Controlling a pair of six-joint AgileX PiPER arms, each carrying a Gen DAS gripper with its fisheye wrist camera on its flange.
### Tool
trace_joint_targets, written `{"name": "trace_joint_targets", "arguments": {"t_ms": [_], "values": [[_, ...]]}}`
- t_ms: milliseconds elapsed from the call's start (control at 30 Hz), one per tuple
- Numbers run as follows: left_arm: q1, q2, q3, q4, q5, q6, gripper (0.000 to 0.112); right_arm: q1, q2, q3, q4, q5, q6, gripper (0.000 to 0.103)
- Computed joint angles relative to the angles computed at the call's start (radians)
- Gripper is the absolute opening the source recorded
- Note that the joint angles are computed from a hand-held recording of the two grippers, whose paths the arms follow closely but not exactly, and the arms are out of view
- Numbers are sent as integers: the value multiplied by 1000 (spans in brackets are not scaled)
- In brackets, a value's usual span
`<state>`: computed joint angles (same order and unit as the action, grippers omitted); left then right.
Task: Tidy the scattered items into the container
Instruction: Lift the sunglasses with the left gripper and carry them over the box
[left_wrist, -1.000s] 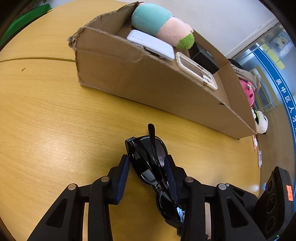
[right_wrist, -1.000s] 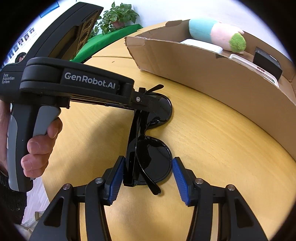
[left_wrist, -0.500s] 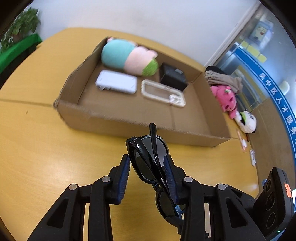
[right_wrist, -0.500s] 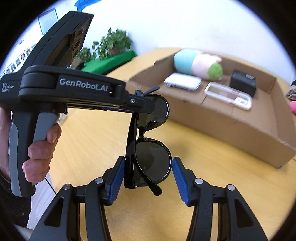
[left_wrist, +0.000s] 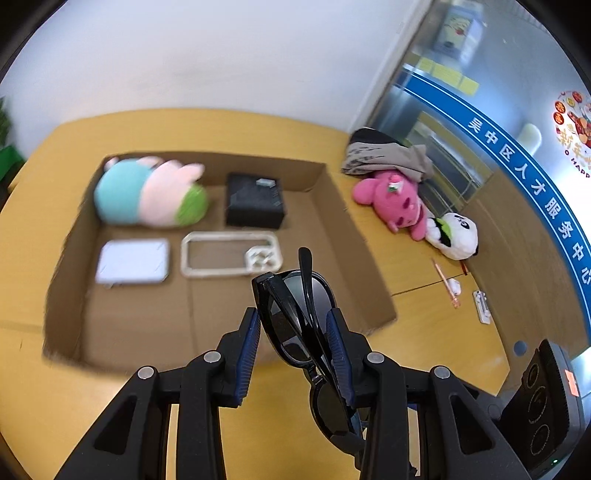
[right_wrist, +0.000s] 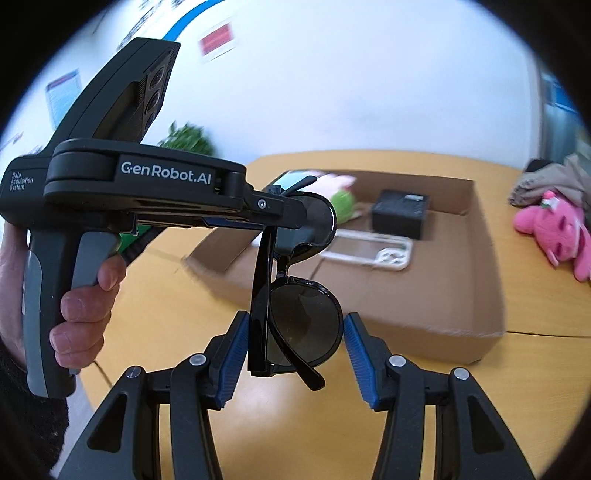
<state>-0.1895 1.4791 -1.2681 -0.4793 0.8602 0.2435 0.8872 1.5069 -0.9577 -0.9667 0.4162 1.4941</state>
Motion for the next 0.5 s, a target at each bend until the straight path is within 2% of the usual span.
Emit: {"name": "trace_joint_targets", "arguments": {"t_ms": [200, 300, 433, 500], "values": [[-64, 268, -329, 19, 99, -15, 38, -185, 28, -26, 88, -79, -98, 51], [-78, 404, -502, 14, 162, -17, 38, -262, 52, -48, 195, -106, -200, 51], [-99, 589, -749, 48, 262, -52, 37, -369, 128, -98, 447, -159, -439, 51], [-98, 713, -921, 49, 347, -70, 36, -417, 189, -131, 602, -184, -582, 51]]}}
